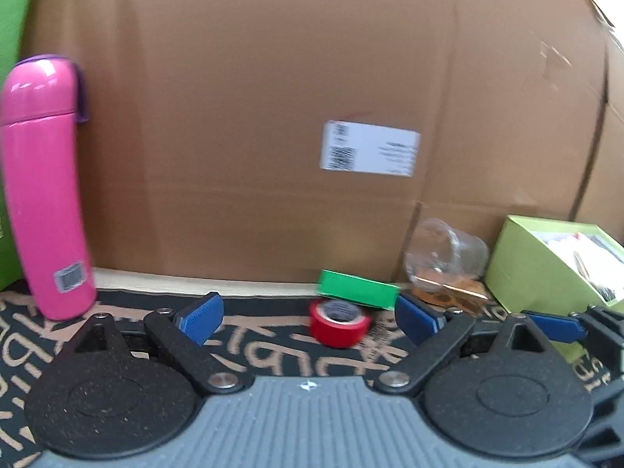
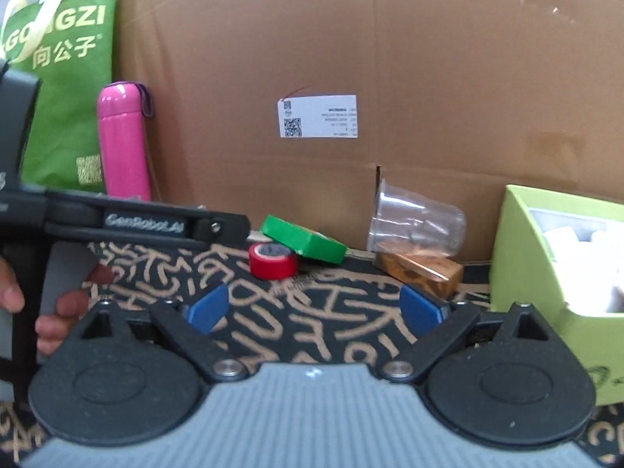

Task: Organize objects
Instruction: 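Grasp the red tape roll with left tool while right tool grasps green flower box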

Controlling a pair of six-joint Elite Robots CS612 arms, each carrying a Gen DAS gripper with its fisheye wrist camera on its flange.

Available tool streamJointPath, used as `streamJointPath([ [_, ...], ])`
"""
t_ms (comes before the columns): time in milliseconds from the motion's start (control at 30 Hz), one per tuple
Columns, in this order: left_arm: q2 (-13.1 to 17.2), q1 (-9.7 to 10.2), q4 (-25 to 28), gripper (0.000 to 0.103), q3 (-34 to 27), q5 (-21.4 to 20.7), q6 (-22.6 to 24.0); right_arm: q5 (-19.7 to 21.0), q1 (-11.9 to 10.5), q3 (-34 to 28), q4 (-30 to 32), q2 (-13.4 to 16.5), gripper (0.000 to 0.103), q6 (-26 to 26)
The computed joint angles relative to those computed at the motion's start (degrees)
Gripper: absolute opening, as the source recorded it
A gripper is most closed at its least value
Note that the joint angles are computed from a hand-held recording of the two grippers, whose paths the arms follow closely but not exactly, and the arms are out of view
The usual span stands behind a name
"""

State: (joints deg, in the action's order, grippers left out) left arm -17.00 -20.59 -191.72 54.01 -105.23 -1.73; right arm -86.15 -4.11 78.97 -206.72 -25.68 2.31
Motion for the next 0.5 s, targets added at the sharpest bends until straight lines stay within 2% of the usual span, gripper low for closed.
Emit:
streamJointPath([
  [133, 0.35, 1.07, -1.69, 0.098, -0.78, 1.85, -4.71, 0.56, 0.69, -6.66, 4.92, 2.54, 0.096, 2.50],
  [333, 1.35, 2.03, 0.36, 0.098, -3.63, 3.03, -7.66, -5.33, 2.53, -18.07, 15.21, 7.16, 0.099, 7.34],
  [367, 1.58, 2.12, 0.94, 0.098, -4.16, 2.90, -7.95, -6.54, 2.70, -19.19, 15.95, 7.71, 0.093, 7.91],
  [400, 1.77, 2.19, 1.58, 0.098, -4.59, 2.57, -8.17, -8.09, 2.84, -19.66, 16.26, 7.94, 0.068, 8.32],
  [500, 2.37, 2.42, 3.24, 0.098, -5.82, 0.38, -7.44, -5.67, 2.07, -16.70, 13.32, 6.83, 0.068, 9.75],
])
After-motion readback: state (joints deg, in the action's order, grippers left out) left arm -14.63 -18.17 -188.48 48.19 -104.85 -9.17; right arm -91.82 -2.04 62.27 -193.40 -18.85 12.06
